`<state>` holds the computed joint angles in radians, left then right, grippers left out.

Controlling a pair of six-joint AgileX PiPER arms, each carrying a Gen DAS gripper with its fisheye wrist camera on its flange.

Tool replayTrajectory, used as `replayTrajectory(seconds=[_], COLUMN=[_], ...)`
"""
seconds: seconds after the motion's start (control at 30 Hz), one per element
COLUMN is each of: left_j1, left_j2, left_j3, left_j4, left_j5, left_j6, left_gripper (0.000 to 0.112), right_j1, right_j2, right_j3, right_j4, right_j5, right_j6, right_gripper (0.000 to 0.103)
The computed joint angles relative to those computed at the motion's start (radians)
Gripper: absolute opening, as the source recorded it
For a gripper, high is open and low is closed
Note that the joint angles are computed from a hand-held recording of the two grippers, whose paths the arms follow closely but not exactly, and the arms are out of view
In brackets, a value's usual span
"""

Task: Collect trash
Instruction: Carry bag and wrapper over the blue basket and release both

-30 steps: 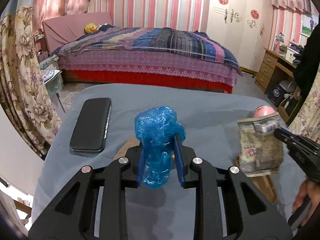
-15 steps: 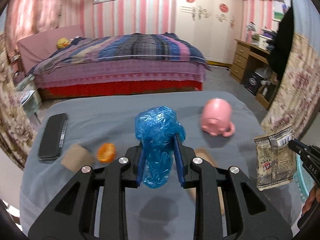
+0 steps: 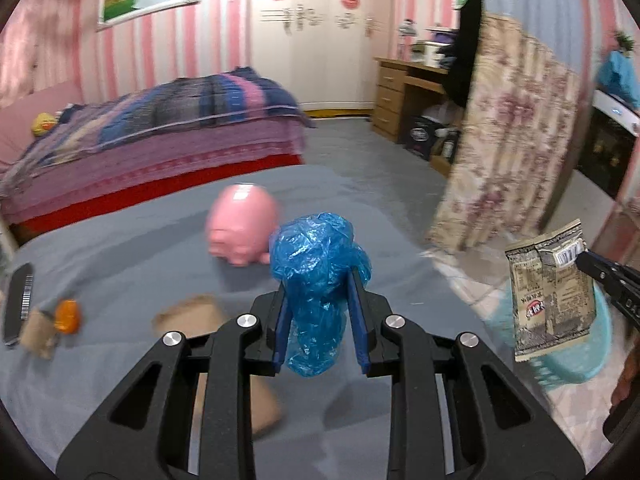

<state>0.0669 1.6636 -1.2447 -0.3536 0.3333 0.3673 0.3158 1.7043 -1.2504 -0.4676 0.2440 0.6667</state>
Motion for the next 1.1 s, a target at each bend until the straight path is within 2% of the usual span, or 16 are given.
replayTrajectory(seconds=[0.17,0.4,0.53,0.67,0.77,0.8,0.87,0.93,1.1], left_j1=[-0.119,-0.277,-0.372,-0.468,-0.513,-0.532,-0.546,-0.546,-0.524], left_j2=[0.019,0.077,0.143,0.210,0.256,0.269,0.284,0.286,0.267], left_j3=[0.013,0.007,-0.061,-0.142,-0.202,-0.211,-0.220,-0.211,-0.199], left_j4=[-0.069,-0.102,-0.007,0.131,0.166,0.237,0.324,0.381,0.585], left_j5=[-0.014,-0.013,-0.004,-0.009,-0.003,-0.016,-0.018,-0.028,-0.039], left_j6=[0.039,0.047,-0.064,-0.191,-0.224,-0.287,-0.370,-0.434,-0.638], left_gripper=[0.025,0.025,0.025,0.025,0.025,0.027,0.040,0.063,0.077], right_j1=[-0.113,-0.262,-0.322,-0.379,-0.404,-0.408,-0.410,-0.413,-0.401], right_j2=[-0.080,-0.139,-0.146,-0.143,-0.133,-0.128,-0.124,-0.121,-0.114], right_j3=[0.124,0.246,0.278,0.288,0.287,0.286,0.287,0.291,0.300], right_j4=[-0.096,-0.079,-0.053,0.097,0.194,0.196,0.132,0.139,0.013], right_j5=[-0.034,-0.102,-0.127,-0.147,-0.155,-0.157,-0.158,-0.160,-0.159], right_j6=[0.080,0.048,0.011,-0.139,-0.241,-0.245,-0.183,-0.188,-0.055], right_gripper=[0.007,0.007,0.007,0.007,0.007,0.007,0.007,0.007,0.007])
